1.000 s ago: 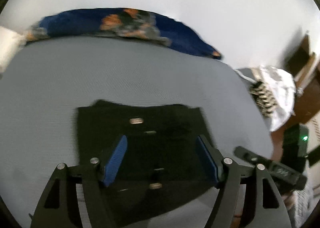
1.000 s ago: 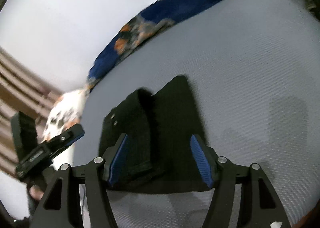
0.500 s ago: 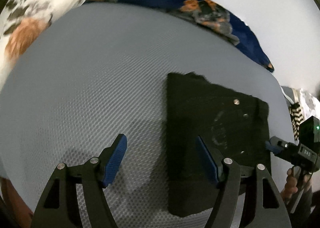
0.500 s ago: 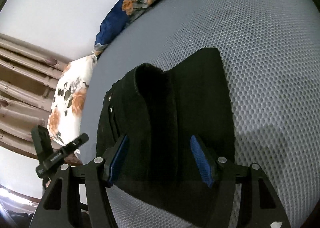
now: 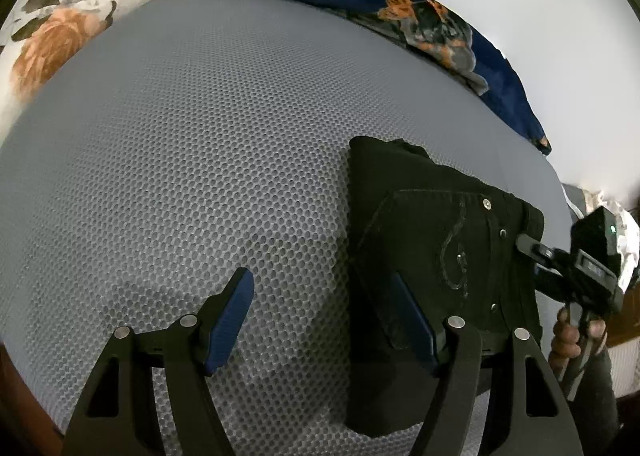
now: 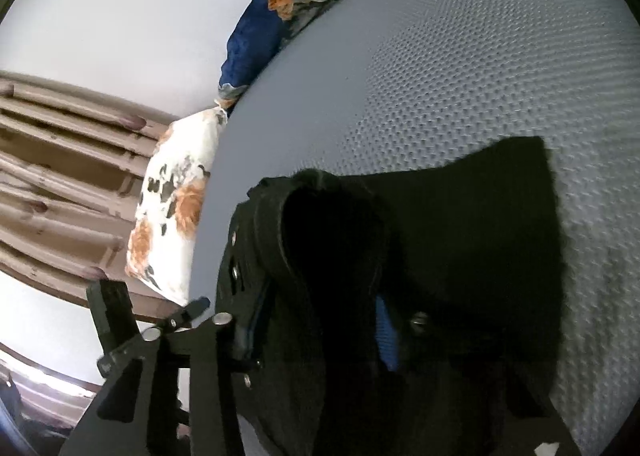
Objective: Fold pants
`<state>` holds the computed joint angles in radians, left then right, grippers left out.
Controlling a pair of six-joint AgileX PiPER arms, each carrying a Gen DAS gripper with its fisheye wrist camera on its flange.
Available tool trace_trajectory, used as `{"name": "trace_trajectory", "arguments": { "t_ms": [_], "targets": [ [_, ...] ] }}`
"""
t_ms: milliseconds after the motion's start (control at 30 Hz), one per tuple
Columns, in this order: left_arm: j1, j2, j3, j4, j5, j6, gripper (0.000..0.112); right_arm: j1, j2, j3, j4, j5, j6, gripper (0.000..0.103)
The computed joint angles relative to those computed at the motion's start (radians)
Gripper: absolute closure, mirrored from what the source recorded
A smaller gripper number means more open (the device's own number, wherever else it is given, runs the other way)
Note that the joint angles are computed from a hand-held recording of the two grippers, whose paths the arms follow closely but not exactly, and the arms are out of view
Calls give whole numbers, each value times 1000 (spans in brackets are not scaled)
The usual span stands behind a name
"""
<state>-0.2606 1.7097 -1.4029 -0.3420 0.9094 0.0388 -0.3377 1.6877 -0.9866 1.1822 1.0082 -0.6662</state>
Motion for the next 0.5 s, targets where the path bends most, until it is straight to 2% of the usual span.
{"name": "trace_trajectory", "arguments": {
  "t_ms": [167, 500],
  "targets": [
    [-22, 7, -24, 14, 0, -4, 41, 28, -85, 25, -21, -66, 83, 89],
    [-88, 58, -124, 3, 7, 4, 41, 32, -321, 16, -207, -97, 341, 92]
  ]
}}
